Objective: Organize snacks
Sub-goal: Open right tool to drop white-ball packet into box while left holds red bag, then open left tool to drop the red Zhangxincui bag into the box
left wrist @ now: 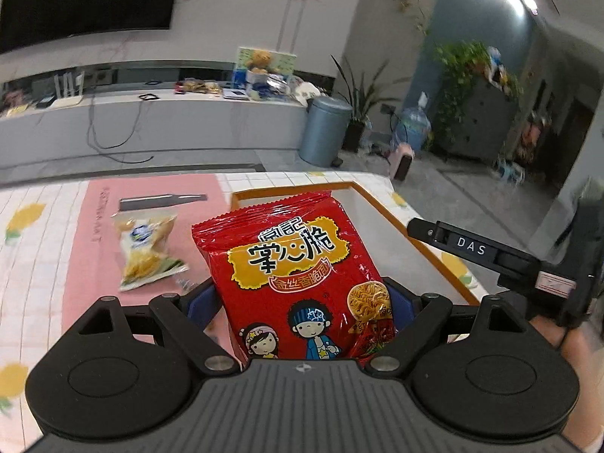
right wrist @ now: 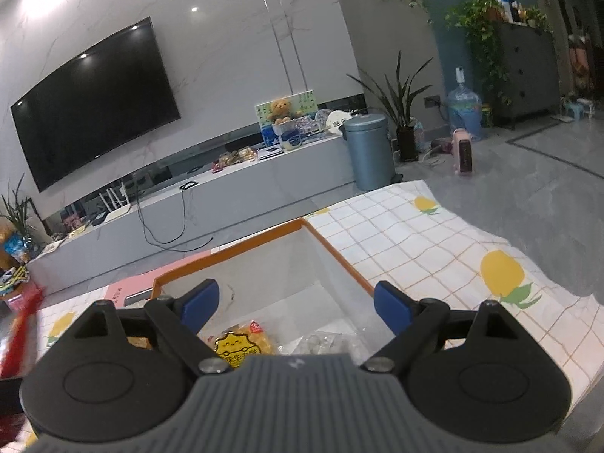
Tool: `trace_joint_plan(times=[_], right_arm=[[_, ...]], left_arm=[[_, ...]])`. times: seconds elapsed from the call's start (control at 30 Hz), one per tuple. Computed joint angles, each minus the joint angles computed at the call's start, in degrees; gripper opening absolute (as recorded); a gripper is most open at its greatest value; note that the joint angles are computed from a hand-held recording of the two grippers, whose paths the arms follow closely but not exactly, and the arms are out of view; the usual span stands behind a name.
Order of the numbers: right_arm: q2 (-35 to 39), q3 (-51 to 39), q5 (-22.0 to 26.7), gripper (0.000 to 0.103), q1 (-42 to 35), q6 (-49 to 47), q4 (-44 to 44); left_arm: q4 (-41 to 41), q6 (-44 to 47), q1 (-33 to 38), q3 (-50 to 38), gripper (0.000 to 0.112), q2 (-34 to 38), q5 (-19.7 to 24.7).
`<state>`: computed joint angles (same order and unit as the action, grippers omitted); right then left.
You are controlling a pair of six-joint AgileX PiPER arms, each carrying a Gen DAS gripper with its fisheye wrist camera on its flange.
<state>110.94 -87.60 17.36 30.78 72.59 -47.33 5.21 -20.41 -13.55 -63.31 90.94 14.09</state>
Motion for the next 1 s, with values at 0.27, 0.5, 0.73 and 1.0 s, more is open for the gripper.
trace_joint_plan(times=[0.27, 0.5, 0.73, 1.0], right_arm=[[1.18, -2.46, 1.55, 0.086, -2.39, -17.8, 19.04], [1.38, -0.99, 1.63, 0.083, -5.88, -13.89, 19.69], [-1.93, 4.16, -4.59, 0.082, -8.82, -13.44, 22.5], [-2.53, 5.53, -4.18, 0.082, -10.18, -5.99, 17.21]], left_arm=[[8.92, -11.15, -3.75, -13.88, 0.101, 13.25, 1.67], [12.91, -17.71, -5.21, -22.86, 0.101, 21.26, 5.93], [13.95, -18.22, -6.85, -36.06, 0.101, 30.01, 12.42], [7.33, -12.29, -5.77, -51.55, 0.102, 40.41, 20.89]])
